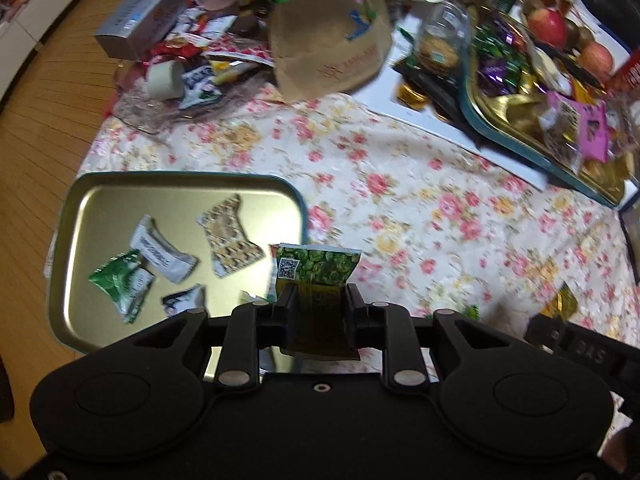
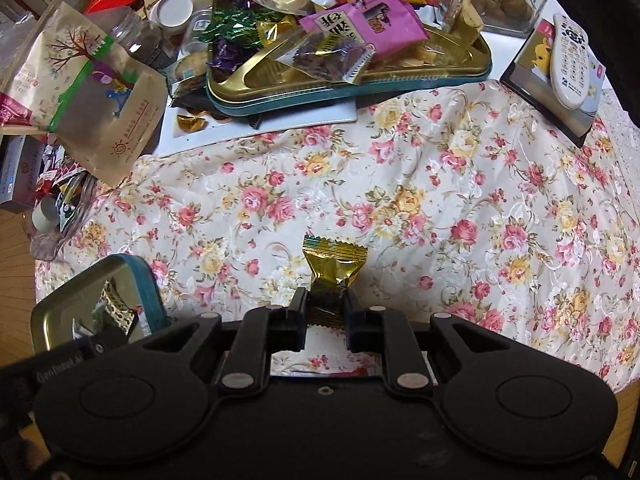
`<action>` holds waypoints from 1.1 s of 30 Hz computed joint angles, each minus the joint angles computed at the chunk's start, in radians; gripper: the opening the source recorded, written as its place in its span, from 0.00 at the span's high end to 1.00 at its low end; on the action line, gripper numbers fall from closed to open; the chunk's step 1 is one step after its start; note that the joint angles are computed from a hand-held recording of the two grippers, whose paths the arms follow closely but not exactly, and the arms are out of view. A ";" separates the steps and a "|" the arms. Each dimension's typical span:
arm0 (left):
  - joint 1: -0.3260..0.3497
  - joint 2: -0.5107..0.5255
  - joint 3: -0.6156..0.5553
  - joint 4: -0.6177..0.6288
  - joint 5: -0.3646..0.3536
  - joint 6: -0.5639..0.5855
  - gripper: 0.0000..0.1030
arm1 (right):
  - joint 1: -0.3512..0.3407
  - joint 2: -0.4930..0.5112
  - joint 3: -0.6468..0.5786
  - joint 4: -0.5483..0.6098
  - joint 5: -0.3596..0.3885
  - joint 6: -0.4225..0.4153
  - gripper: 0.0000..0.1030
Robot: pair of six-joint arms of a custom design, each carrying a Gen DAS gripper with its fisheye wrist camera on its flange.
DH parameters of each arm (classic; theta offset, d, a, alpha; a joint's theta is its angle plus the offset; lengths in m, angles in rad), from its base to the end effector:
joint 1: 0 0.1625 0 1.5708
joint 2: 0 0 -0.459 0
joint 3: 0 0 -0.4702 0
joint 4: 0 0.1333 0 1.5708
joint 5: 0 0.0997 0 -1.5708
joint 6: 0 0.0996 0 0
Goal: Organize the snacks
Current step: 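Carry the green pea packet to the tin tray with left tool while right carries gold candy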
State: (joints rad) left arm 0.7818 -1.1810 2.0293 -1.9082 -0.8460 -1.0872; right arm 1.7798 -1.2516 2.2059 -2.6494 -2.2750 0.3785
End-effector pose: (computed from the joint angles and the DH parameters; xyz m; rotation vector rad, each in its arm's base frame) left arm -0.2398 -0.5190 0.1206 -0.1162 2.3041 -0.3474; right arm 0.1761 -0.4986 0.1517 -0.2655 -2.4577 0.4101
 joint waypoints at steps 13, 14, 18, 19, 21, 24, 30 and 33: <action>0.085 -0.085 0.017 0.120 0.046 -0.109 0.69 | 0.064 0.109 -0.072 0.006 0.048 -0.009 0.82; 0.091 -0.093 0.019 0.127 0.048 -0.112 0.69 | 0.074 0.123 -0.080 0.006 0.051 -0.012 0.82; 0.114 -0.134 0.032 0.145 0.056 -0.109 0.69 | 0.114 0.190 -0.114 -0.005 0.044 -0.035 0.82; 0.120 -0.143 0.035 0.147 0.057 -0.109 0.69 | 0.124 0.205 -0.121 -0.006 0.035 -0.039 0.82; 0.132 -0.162 0.042 0.155 0.058 -0.118 0.69 | 0.141 0.235 -0.135 -0.008 0.028 -0.046 0.82; 0.148 -0.179 0.046 0.175 0.063 -0.134 0.69 | 0.155 0.272 -0.159 0.003 0.049 -0.048 0.82; 0.175 -0.228 0.069 0.137 0.047 -0.109 0.69 | 0.176 0.319 -0.186 0.000 0.076 -0.069 0.82; 0.173 -0.259 0.086 0.109 0.059 -0.109 0.63 | 0.179 0.333 -0.194 -0.002 0.090 -0.075 0.82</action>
